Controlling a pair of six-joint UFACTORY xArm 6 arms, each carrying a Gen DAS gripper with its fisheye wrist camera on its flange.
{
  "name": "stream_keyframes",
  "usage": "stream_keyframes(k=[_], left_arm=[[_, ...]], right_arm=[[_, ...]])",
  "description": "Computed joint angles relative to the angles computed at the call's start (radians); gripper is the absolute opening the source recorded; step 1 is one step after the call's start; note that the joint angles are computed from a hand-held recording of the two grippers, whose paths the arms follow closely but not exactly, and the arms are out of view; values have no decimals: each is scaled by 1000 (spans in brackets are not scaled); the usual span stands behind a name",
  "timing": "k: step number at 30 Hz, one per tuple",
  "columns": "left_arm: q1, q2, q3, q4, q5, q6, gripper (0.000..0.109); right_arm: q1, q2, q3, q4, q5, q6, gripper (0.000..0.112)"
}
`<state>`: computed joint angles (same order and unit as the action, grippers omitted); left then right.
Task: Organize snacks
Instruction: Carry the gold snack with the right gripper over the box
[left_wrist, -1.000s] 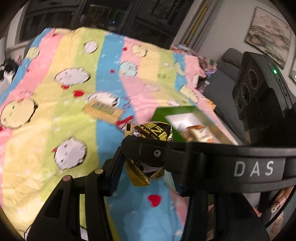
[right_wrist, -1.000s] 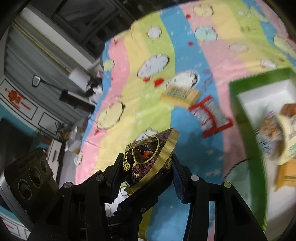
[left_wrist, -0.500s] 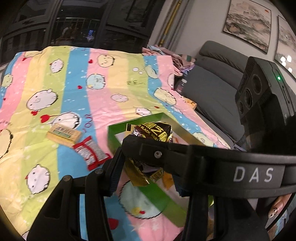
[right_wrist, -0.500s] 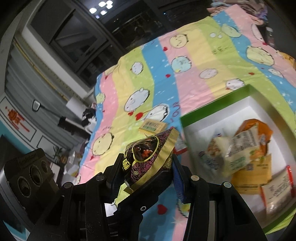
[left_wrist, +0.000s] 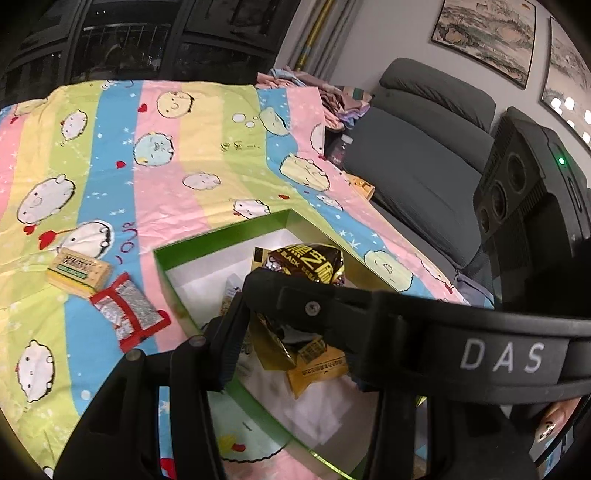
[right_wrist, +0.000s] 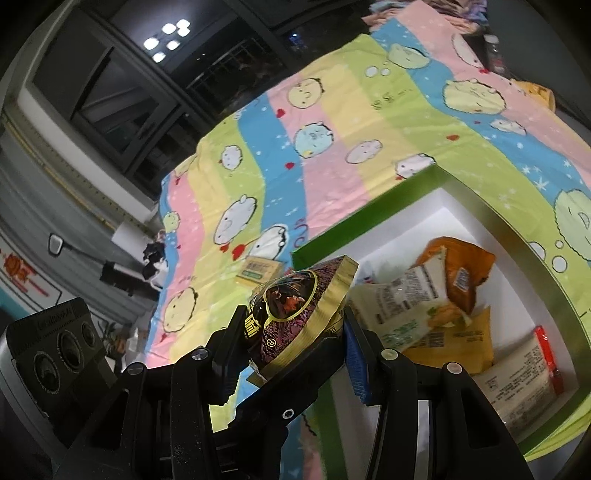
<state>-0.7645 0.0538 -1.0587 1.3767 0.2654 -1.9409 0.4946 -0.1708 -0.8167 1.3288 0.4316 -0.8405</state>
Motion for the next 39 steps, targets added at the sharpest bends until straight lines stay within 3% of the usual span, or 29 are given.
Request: stream_keyframes(k=[16, 26, 39], left_arm=[[26, 147, -74, -370, -91, 345, 47], [29, 181, -76, -520, -117, 468, 47], [28, 185, -73, -539, -122, 455, 51]], right_arm=[[-80, 108, -50, -128, 71, 162, 51], [-96, 147, -70, -176, 88, 218, 51], [-95, 167, -78, -237, 71, 285, 53]])
